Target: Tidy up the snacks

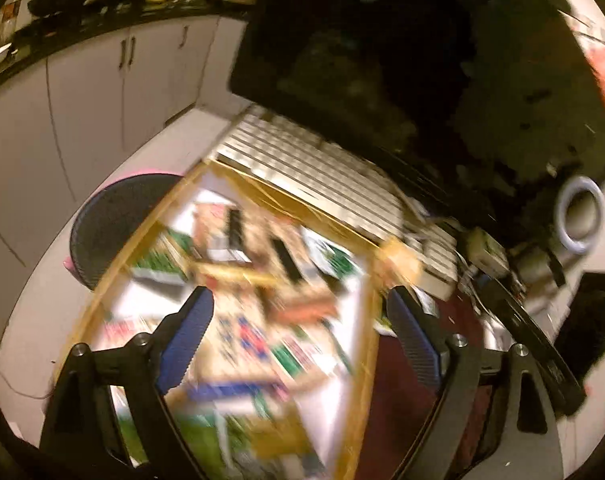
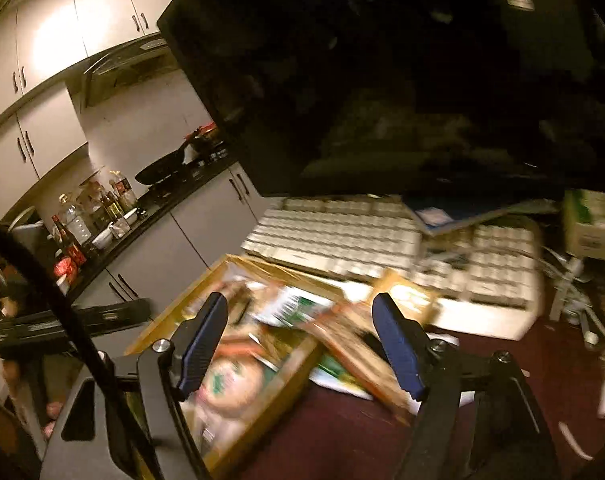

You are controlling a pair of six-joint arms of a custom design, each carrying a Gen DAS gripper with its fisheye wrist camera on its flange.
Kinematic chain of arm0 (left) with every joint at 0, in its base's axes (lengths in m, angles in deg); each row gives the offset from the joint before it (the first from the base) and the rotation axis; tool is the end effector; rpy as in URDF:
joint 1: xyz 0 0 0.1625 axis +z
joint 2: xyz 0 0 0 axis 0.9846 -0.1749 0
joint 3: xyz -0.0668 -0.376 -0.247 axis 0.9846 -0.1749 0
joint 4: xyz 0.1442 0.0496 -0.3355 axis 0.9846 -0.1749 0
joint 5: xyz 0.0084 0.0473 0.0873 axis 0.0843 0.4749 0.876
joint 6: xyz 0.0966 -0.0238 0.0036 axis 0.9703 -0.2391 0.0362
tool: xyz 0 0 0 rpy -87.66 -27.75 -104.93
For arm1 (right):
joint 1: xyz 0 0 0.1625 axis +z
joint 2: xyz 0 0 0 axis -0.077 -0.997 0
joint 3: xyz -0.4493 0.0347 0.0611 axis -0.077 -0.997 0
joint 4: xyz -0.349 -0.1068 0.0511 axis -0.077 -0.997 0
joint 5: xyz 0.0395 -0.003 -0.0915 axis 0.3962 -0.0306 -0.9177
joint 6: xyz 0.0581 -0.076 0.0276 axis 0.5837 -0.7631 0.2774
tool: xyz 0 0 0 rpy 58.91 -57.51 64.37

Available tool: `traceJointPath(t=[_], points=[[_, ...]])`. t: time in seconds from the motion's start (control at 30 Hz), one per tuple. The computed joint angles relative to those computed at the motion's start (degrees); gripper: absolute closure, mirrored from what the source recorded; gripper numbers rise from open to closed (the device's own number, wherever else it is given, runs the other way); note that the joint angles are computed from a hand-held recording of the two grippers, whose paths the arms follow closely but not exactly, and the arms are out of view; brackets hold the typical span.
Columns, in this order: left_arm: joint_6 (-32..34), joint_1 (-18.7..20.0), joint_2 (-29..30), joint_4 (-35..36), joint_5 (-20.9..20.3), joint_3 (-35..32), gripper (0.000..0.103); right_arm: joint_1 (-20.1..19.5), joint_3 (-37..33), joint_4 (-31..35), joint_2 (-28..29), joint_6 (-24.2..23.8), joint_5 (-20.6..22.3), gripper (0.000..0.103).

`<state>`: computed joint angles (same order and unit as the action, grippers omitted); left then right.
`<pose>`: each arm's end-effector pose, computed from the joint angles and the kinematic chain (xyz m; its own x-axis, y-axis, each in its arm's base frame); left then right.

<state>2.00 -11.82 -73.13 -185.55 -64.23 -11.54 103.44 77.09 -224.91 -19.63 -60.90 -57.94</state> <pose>-0.1432 -0.8116 0.3188 -0.9114 0.2243 -0.3450 0.3742 0.8005 -0.4682 0.2312 -0.7400 0.1361 -0.9236 -0.1517 0.3520 -0.3738 0.5600 -0.7394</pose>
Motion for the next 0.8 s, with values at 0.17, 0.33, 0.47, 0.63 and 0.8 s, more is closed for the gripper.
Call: traceJointPath(t=[0.17, 0.33, 0.47, 0.63, 0.8], points=[[-1.12, -1.91, -3.66, -6.46, -0.7, 12.57, 0.014, -4.87, 3.65, -0.78, -2.19, 5.95, 2.05, 0.028], [-0.17, -3.8, -4.58, -7.96, 0.74, 18.05, 0.014, -7.37, 3.18, 2.69, -2.05, 9.39, 4.81, 0.028], [0.39, -4.58, -4.29, -7.91, 2.12, 18.76, 0.015, -6.91, 2.43, 5.15, -1.79, 9.23, 1.96, 0.028], [0.18, -4.79, -4.66, -7.37, 1.5, 19.36, 0.015, -8.01, 2.24, 8.9, -2.69, 13.44, 3.07, 0.028], [0.12, -4.79, -5.07, -7.56, 0.93, 20.1, 0.015, -8.19, -3.85, 19.1, -1.83, 14.94, 1.68, 0.03]])
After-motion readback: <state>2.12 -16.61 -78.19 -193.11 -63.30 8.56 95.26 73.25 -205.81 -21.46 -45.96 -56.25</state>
